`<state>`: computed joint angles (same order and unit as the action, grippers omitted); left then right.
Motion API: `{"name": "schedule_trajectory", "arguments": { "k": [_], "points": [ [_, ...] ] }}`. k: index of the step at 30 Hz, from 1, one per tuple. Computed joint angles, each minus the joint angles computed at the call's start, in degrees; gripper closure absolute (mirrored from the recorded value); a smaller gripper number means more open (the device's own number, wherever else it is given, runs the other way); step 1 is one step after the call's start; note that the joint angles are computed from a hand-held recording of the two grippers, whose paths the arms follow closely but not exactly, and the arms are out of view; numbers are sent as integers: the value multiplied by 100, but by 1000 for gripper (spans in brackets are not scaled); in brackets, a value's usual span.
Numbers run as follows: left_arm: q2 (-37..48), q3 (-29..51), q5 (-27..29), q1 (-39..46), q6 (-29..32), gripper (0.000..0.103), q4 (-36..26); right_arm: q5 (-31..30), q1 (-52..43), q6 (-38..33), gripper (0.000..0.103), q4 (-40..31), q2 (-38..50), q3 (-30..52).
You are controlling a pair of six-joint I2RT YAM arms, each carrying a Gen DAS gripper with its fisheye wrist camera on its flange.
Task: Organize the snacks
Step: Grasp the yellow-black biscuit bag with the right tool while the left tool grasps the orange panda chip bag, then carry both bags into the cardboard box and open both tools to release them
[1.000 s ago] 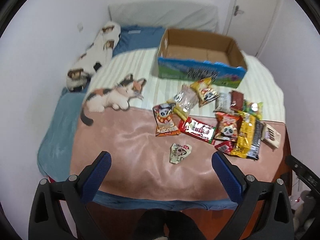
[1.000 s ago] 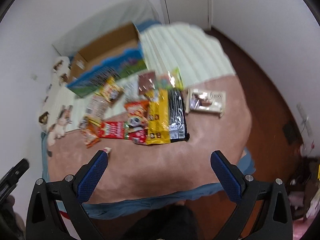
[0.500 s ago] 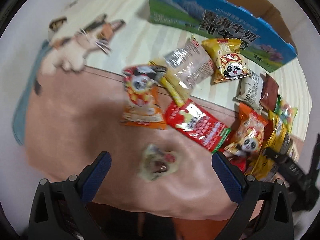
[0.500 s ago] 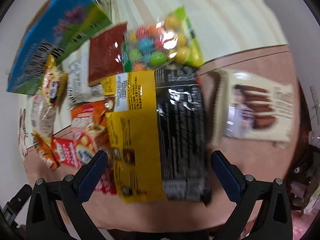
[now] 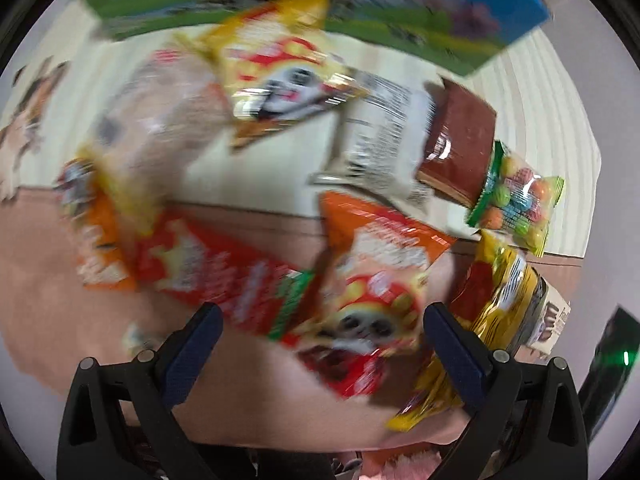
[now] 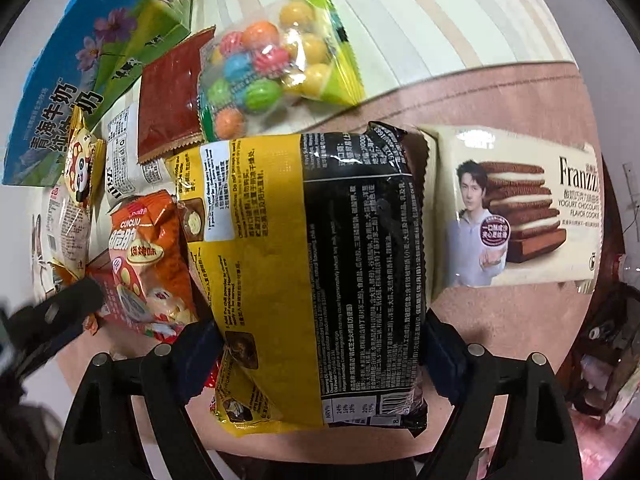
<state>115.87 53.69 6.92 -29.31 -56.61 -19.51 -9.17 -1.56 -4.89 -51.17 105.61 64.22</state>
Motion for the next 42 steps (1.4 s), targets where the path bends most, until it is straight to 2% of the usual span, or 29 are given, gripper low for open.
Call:
{"name": "schedule_trajectory", "arguments": {
  "k": [3, 5, 7, 10, 18, 22, 28, 31, 34, 39, 40, 42],
  "points": [
    [671, 771, 83, -89, 190, 0, -232, -45, -75, -85, 12, 72, 59, -55],
    [1018, 1229, 77, -213, 244, 11, -484, -31, -124, -148, 11, 35, 115, -17],
    [1275, 1565, 55, -307, 284, 39, -671, 20, -94, -149, 11, 40, 231, 56],
    [1434, 1951, -269, -622, 253, 48, -1021, 69, 58, -44, 11, 210, 445, 111],
    [977, 2555, -801, -1306, -211, 56, -2121, 67, 228, 211, 14, 513, -78, -428],
    [126, 2266, -970, -1454, -388, 56, -2479, -104, 224, 190, 14, 231, -446, -474],
    [-1299, 1979, -1258, -1814, -823, 56, -3075, -395, 219, 53, 15, -633, -1105, -68],
    [-1978, 2189, -1445, -1719, -636, 56, -3632, -571, 286, 102, 15, -1058, -1287, 385],
    [-2716, 2290, -1362, -1165, 13, 56, -4013, -772, 467, 361, 15, -1420, -1210, 1108],
    [-2548, 3428, -1103, -225, 1074, 56, -4481, -960, 1091, 1059, 14, -1954, -532, 2899],
    [-2341, 3515, -1018, 33, 1297, 56, -4331, -937, 1233, 1170, 14, -2007, -363, 3242],
    [-2084, 3914, -778, 480, 1659, 56, -4433, -836, 1545, 1391, 14, -2225, 166, 4231]
  ]
}}
